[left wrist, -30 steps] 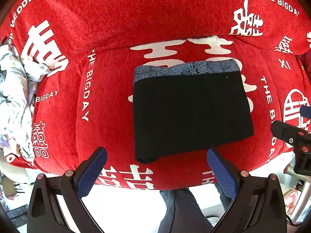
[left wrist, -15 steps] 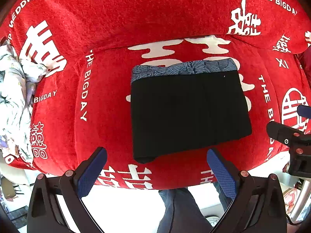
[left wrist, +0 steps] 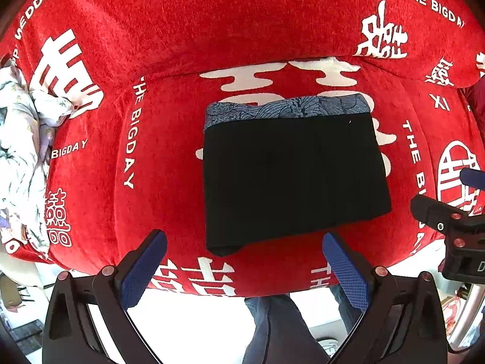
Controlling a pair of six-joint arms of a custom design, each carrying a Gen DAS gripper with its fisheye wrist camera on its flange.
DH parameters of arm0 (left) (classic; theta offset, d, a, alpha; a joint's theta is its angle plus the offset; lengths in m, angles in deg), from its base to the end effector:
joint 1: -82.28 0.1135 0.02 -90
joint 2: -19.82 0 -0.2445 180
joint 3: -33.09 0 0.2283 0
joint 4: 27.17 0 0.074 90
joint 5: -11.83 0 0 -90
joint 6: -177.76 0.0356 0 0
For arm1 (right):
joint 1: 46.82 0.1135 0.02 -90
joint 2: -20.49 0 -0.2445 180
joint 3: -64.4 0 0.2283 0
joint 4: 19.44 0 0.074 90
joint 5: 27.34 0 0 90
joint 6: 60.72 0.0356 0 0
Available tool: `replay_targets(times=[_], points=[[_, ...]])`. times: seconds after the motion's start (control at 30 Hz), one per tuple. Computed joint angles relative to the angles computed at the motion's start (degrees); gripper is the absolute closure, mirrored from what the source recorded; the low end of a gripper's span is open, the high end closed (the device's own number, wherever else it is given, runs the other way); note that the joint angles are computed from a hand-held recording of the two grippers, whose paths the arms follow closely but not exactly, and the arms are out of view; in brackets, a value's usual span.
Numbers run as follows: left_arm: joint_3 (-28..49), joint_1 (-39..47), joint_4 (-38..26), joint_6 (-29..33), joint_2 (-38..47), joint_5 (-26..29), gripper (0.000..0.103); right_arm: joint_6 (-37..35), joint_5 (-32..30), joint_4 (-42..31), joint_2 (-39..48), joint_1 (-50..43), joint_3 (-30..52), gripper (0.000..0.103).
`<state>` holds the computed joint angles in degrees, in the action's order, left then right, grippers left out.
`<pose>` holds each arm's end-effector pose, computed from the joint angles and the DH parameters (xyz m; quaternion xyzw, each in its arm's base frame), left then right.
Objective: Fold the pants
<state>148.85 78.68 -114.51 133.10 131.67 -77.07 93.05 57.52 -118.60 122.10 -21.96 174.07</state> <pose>0.3506 -0.0227 0.2471 0.4140 0.9084 0.0115 0.0570 0.2646 0.1261 0.2756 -0.3331 -0.9418 -0.0254 0.0382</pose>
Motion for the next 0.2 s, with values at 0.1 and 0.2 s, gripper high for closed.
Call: replay_targets(times=[0.1,0.2], points=[[0.02,0.25,0.13,0.52,-0.36,1.01,0.0,-0.44,-0.12,0.16,0.22,-0.18,-0.05,0.0],[-0.18,0.16,0.07,0.82,-0.51,1.05,0.0,-0.69,-0.19,0.13,0.35,-0.28,0.03,0.0]])
